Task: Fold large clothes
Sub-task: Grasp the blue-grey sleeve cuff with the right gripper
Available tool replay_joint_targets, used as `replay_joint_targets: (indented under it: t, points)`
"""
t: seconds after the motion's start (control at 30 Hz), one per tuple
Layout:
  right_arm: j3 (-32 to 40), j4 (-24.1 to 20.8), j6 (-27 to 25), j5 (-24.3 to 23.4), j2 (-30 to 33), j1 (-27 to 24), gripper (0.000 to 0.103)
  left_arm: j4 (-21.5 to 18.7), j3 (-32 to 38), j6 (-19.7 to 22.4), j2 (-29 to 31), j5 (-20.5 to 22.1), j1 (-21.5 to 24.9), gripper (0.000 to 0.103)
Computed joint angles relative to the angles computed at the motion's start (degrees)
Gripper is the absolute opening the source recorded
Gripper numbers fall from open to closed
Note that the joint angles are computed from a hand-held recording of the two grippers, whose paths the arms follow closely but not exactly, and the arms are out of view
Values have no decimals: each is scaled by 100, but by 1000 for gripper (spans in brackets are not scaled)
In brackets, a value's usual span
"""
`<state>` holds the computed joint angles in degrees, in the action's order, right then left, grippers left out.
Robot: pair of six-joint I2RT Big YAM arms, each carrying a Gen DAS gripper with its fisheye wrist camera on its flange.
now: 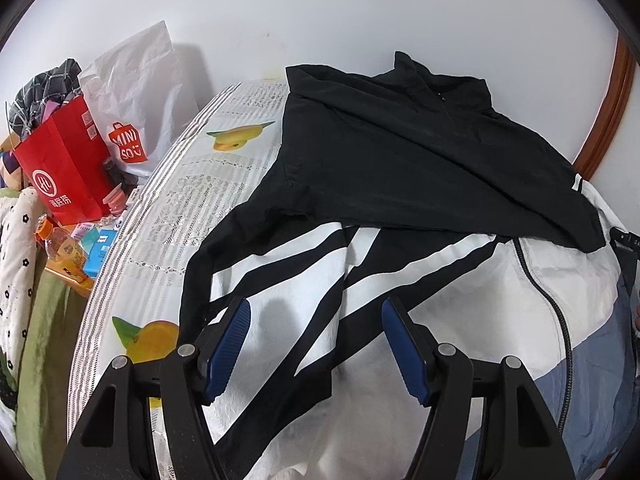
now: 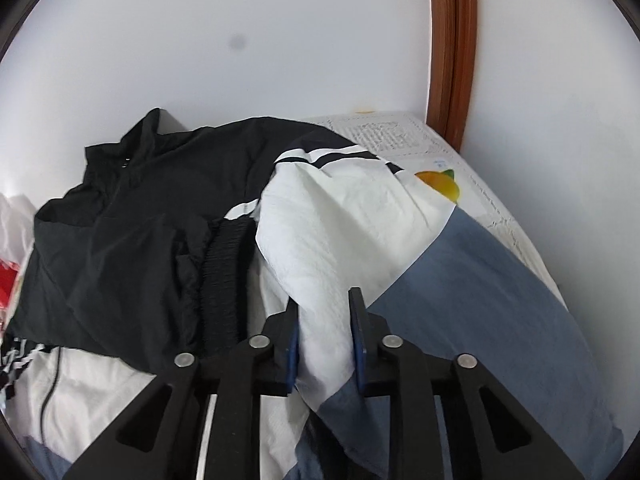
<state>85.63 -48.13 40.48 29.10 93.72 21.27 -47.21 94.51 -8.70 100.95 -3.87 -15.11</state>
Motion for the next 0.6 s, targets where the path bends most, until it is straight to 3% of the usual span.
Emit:
replay_joint_targets:
  t: [0.13,0.27,0.43,0.53,0.6]
  points:
    - [-117,-125,21,487,-244,300,46,29,-16,31,-75,2,-8,66]
    - [-625,-360,391,992,-817,592,55,126,-103,31,-207,12,-40,66]
    - [-1407,-1371,1461,1496,-1657,997,73,316,-329,13,-437,112,-90,66]
    - [-1971,-2110,2300,1536,-2194,1235,76,353,-456,4,-557,151,-143,66]
    - [-2326,-2243,2593,1434,-2499,1344,77,367,-546,-11,-630,153,-193,66]
